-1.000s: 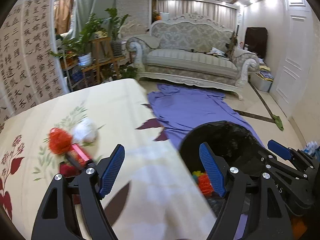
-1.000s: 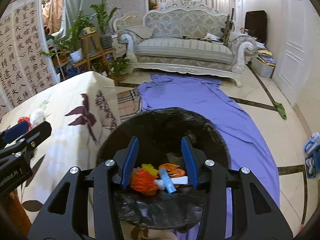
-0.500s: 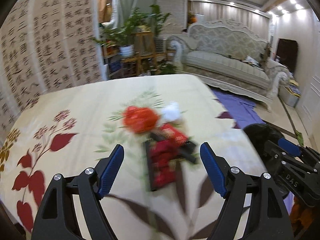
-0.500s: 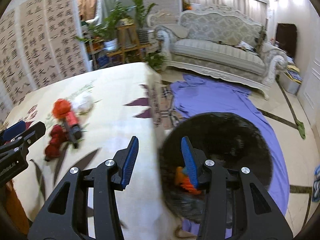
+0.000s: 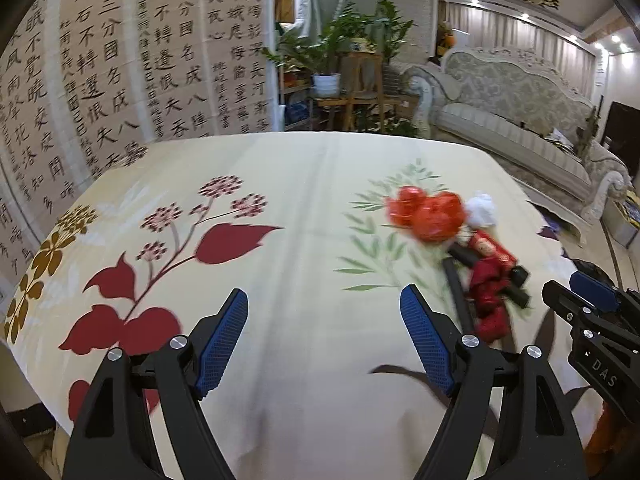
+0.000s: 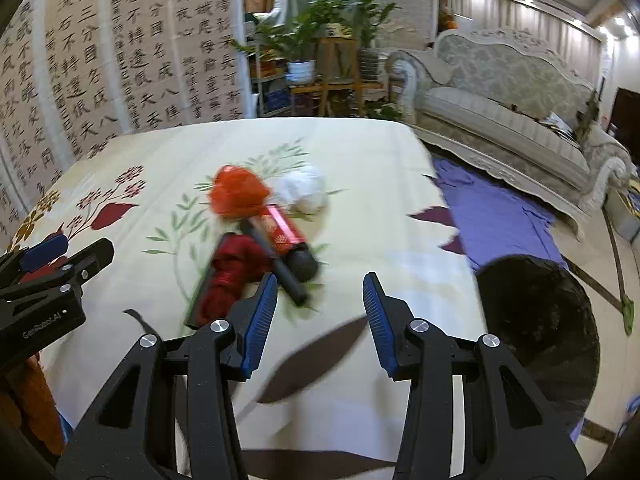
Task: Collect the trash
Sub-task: 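Move both open tools back over the table items, then grasp the dark red ribbon with the right tool while the left tool grasps a black tube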
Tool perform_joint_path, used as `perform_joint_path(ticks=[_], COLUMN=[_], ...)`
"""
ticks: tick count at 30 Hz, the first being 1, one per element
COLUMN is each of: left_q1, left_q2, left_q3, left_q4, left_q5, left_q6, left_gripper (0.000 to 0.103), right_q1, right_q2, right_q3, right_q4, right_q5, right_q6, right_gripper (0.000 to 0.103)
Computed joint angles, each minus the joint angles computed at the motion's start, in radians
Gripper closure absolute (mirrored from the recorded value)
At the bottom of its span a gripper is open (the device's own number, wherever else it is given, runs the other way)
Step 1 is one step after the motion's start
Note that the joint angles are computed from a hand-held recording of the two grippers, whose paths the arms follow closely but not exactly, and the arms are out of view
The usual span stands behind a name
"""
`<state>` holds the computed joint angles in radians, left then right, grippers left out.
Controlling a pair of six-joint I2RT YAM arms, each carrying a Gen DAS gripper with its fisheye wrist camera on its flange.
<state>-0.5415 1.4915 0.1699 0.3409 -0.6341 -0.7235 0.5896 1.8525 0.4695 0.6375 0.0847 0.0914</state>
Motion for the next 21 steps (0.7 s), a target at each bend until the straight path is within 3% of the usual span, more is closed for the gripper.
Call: perform_joint_path(ticks=[9,21], left_q1=[0.168,0.220], left_q2=[-0.027,0.026], left_q3=[-0.096,-0.115], left_q4=[0.116,0.204], left_q5=[0.076,0.129], left_q6=[0.083,0.115], left_gripper=[0.027,0.027], right_q1=[0.090,0.117], right_q2=[0.063,0.149], right_q3=[0.085,0.175], right_q4=[-0.058,-0.121], right_q5=[0.022,0.041], right_q6=[0.012,0.018], right_gripper=[0.060,0.063])
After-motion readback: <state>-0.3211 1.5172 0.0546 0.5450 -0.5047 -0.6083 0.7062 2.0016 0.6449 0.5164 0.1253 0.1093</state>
